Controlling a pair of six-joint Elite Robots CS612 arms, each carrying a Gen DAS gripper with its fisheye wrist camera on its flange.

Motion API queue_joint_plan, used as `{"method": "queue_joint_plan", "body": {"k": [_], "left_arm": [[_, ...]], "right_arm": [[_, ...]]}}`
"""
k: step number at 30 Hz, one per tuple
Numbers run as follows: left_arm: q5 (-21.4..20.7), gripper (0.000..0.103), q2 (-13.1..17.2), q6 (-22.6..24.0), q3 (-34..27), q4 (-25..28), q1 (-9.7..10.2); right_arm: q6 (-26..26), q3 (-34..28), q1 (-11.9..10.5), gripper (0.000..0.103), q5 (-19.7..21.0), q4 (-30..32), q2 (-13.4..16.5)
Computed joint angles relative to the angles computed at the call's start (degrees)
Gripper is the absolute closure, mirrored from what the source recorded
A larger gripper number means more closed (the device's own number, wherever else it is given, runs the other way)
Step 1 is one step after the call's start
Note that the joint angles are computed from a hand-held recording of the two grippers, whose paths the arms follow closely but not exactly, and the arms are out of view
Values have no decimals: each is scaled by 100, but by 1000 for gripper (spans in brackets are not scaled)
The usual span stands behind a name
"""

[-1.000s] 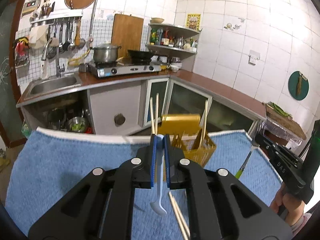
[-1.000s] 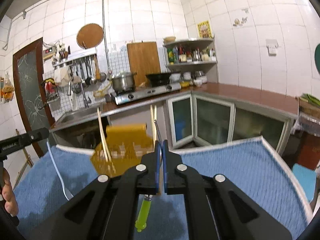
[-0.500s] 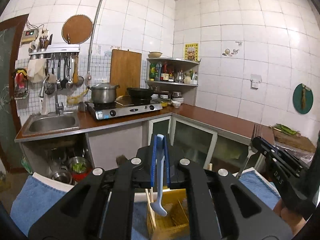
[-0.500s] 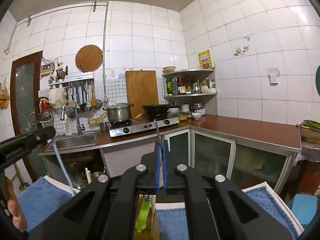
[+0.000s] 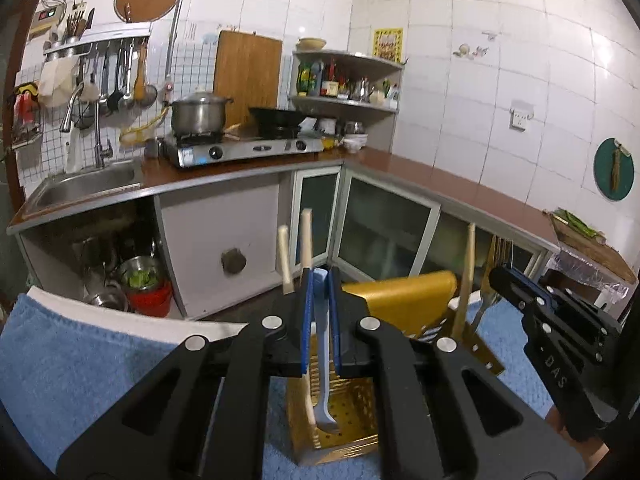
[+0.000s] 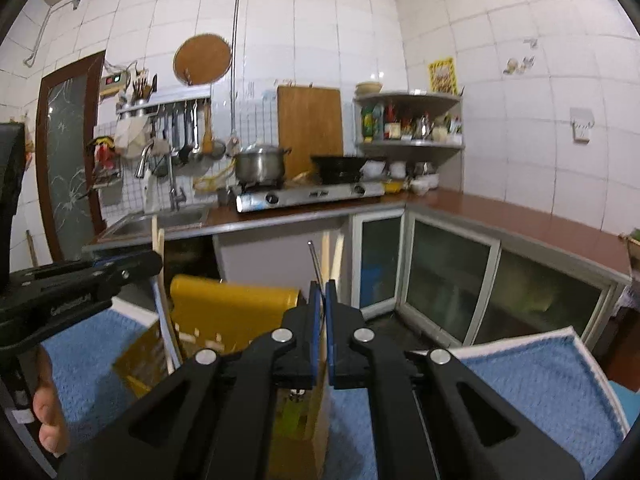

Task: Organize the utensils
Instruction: 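Open both tools over the holder and withdraw toward the chopsticks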

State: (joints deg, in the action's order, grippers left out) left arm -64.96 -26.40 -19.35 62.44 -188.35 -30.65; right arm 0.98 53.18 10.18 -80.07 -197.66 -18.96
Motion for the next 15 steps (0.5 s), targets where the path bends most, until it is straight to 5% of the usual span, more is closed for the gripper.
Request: {"method": "queue_joint_plan", "body": {"k": [5,7,10,13,15], "left_arm": [[-89,88,-64,-231,126,257,27],[-52,52,-122,-329,237,244,22],[91,47,-248,-339,491,15,-27],[101,43,-462,-428,796,34,-53],[180,36,-598,-514,995,32,-68]], "right_arm": [[-16,46,-8,97,181,279,1],[19,121,-20,96,258,386,-45],[98,276,-45,95,386,521,-153],[164,508,-59,74,404,457,-305],[149,694,-63,73,397,393,-426]]}}
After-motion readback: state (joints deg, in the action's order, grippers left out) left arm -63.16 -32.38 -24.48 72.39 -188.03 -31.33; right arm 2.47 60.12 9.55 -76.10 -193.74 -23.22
